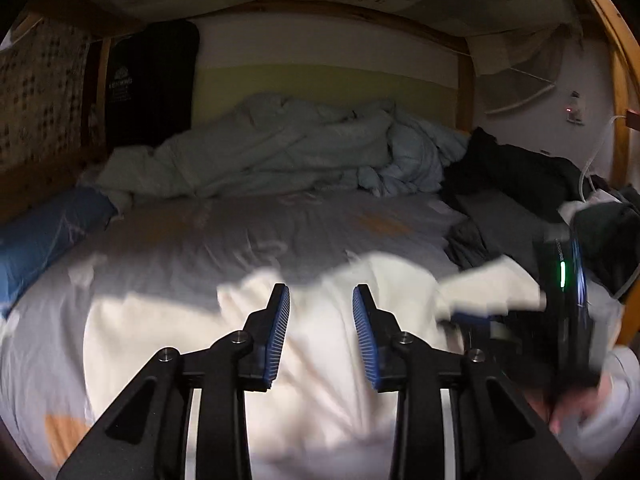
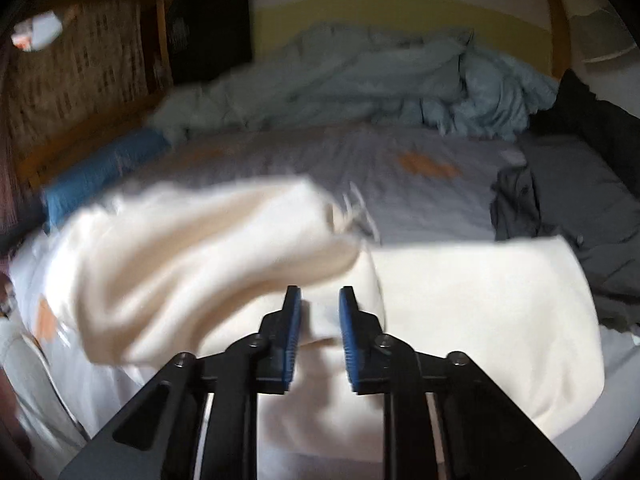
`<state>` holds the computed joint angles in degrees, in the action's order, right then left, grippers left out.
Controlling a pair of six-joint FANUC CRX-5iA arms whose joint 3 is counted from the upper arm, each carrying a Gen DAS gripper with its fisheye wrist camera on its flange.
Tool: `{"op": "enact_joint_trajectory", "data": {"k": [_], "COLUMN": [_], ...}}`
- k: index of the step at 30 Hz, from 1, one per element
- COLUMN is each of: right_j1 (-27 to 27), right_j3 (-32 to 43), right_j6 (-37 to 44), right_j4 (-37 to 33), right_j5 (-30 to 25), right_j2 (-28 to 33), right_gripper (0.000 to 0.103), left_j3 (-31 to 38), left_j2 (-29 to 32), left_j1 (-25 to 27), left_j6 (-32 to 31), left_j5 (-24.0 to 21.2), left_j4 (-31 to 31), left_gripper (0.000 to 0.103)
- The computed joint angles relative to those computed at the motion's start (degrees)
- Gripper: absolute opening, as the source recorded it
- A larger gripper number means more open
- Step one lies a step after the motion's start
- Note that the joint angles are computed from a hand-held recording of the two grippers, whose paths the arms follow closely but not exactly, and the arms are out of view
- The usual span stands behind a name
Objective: Fold large clothes
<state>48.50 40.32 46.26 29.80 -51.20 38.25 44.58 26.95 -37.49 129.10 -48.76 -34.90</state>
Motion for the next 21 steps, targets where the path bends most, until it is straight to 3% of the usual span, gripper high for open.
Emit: {"op": "enact_joint_trajectory", "data": {"k": [2,3,5,7,9,15,16,17,18,21], "right_j1": [0.1,0.1,-0.3,-0.2,-0.4,-1.8,-1.9,-1.8,-1.8,-2.2], "right_j3": [9.2,12.1,11.2,8.6,5.9,-5.8,-7.4,-9.4,-11.2,-19.6], "right_j6": [4.2,4.3,3.2,3.0,2.1,-3.6,-5.7,-10.2,-13.6,-25.2], "right_j4": [-2.2,-2.5,-3.9,-3.6,-3.8,-6.4,-6.0,-3.4,-1.1,6.5], "right_j5": [-9.5,-12.9,-12.7,-11.4,-9.7,1.3,2.2,2.2,2.6,5.3], "right_j2": [5.3,7.2,6.6,5.1,3.7,-3.7,-4.8,-5.8,-6.6,-10.9], "right_gripper": [0.017,0.015,0.014,0.014,0.014,0.015,0.026,0.046,0.053,0.054], "left_j3": [6.2,8.5,11.4,11.6,10.4,12.5,11.8,10.8,9.5,3.6], "left_j2": [4.6,7.0,10.5,11.8,11.9,13.0,12.7,12.1,11.4,7.5], "left_j1": [2.5,4.5,6.2,5.6,3.8,0.3,0.4,0.4,0.3,0.8], "left_j6": [-6.1,-11.4,-16.2,-15.7,-13.4,-8.7,-8.8,-8.2,-7.1,-3.9], "left_j5": [-2.3,-3.5,-8.3,-10.7,-12.3,-14.8,-14.0,-13.0,-11.5,-6.0], "left_j4": [6.8,13.8,21.0,19.9,14.4,5.8,5.6,5.4,5.3,5.1], "left_gripper": [0.031,0.031,0.029,0.028,0.028,0.028,0.028,0.028,0.028,0.029]}}
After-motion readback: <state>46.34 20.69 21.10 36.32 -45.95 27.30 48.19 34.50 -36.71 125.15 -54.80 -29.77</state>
